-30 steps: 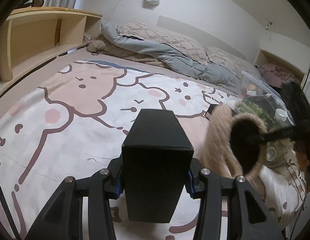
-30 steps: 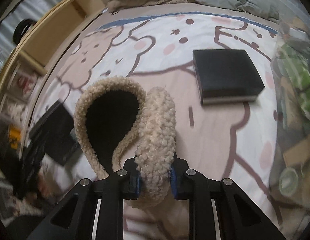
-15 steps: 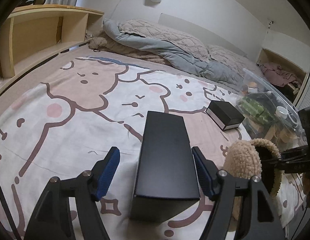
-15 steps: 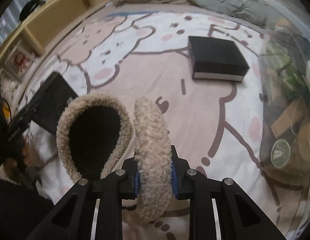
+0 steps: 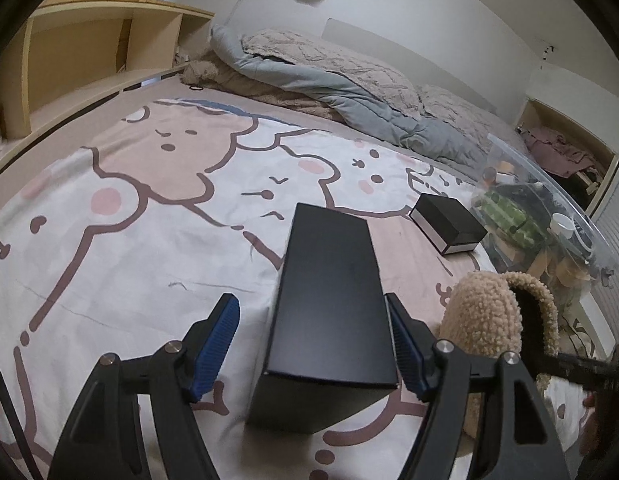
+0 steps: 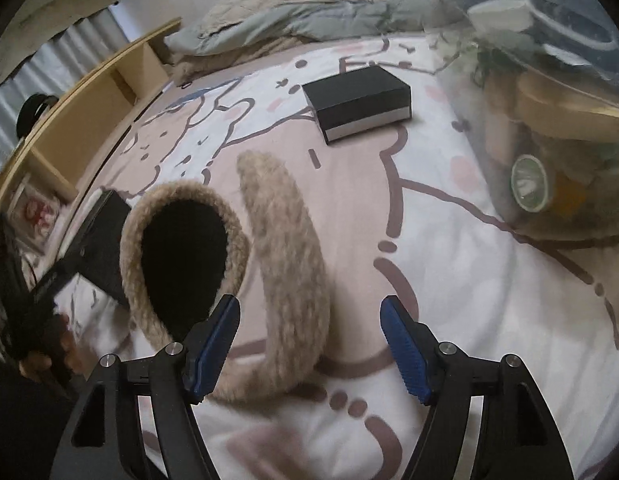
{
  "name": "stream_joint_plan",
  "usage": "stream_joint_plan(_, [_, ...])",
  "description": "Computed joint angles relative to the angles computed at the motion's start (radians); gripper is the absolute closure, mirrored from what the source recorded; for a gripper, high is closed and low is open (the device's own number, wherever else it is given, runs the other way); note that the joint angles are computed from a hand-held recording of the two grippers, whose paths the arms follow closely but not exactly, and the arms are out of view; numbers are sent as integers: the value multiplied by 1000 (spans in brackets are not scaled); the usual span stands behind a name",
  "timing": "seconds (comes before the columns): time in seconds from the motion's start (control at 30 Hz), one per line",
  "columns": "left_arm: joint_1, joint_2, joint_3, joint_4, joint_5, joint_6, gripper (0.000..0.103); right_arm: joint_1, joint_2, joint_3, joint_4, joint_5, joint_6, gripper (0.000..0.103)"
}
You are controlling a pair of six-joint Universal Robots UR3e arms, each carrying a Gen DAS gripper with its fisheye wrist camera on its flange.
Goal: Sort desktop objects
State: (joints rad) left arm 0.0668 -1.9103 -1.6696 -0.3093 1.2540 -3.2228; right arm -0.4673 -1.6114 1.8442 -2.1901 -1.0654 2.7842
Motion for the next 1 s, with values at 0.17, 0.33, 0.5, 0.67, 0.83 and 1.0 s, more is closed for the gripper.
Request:
stream_joint_plan(0.17, [-2,-4,-3,0,6,-26,31,21,-18,139,-135,-36,-15,30])
stream_joint_plan(0.33, [-6,0,-7,-2,13,-23,31,-6,9,246,-275,11,77,16])
stream_joint_plan(0.5, [-14,10,-19,2,36,-3,31,42,27,337,-485,-21,113,4])
stream_joint_plan(0.67, [-12,13,-26,0,41,2,31,60,53,425,-681,-35,144,0])
stream_joint_plan(0.83, [-7,11,-30,-7,38,0,31,54,90,419,-711,-17,138,0])
stream_joint_plan(1.0, [-15,3,-25,-8,44,2,31,76,112,363,-647,-47,110,0])
